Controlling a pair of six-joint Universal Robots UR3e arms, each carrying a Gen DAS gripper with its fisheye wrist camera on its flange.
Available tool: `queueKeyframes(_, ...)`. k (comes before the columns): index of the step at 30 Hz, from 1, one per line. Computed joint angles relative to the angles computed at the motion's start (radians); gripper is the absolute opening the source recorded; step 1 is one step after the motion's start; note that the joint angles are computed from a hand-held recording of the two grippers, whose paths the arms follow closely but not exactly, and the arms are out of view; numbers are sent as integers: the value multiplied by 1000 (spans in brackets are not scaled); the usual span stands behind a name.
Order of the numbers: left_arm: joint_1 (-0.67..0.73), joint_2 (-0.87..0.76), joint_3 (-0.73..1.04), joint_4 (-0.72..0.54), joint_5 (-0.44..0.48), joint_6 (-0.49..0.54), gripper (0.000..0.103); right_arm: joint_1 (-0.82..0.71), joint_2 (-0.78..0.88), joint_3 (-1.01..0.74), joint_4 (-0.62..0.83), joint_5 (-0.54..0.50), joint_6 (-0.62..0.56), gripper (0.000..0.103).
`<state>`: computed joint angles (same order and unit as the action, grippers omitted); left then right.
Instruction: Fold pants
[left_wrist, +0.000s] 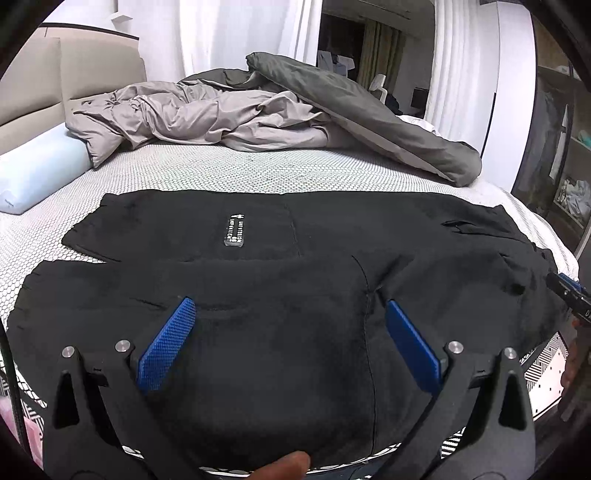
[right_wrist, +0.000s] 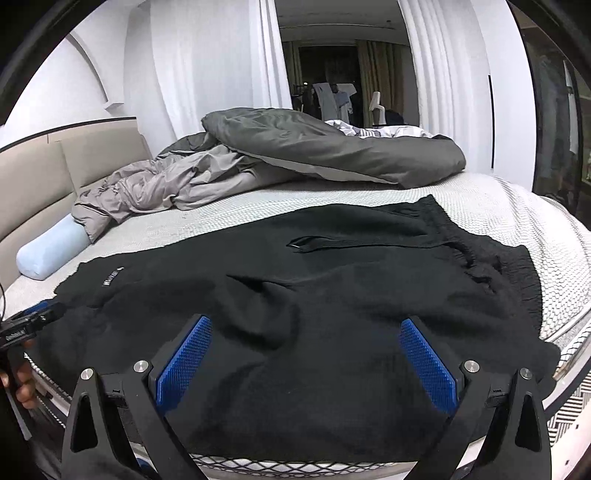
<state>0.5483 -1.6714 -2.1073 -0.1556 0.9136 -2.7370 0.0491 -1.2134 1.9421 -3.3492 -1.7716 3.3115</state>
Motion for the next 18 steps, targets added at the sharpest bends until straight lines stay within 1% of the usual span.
queueKeyframes(2, 5, 5, 10, -18, 1, -11, 102, -19, -20, 14, 17, 21, 0, 103)
queueKeyframes(4, 25, 25, 9, -48, -13, -14, 102, -49, -55, 37, 32, 66, -3, 103)
queueKeyframes(6, 54, 48, -3, -78, -37, 9, 102, -64, -86, 49, 38, 75, -20, 103)
queueKeyframes(9, 96, 88, -23, -105, -48, 46, 102, -78, -138, 57, 70, 78, -59, 103)
queueKeyframes(12, 161, 136, -46, -159, -69, 83, 102, -86, -184, 57, 102, 70, -100, 103)
queueKeyframes(15, 263, 180, -49, -272, -108, 104, 102, -101, -236, 61, 149, 63, -121, 103)
queueKeyframes(16, 307, 191, -49, -307, -126, 104, 102, -114, -255, 66, 165, 68, -123, 103)
queueKeyframes(18, 381, 195, -56, -311, -127, 66, 102, -141, -292, 80, 189, 81, -117, 103)
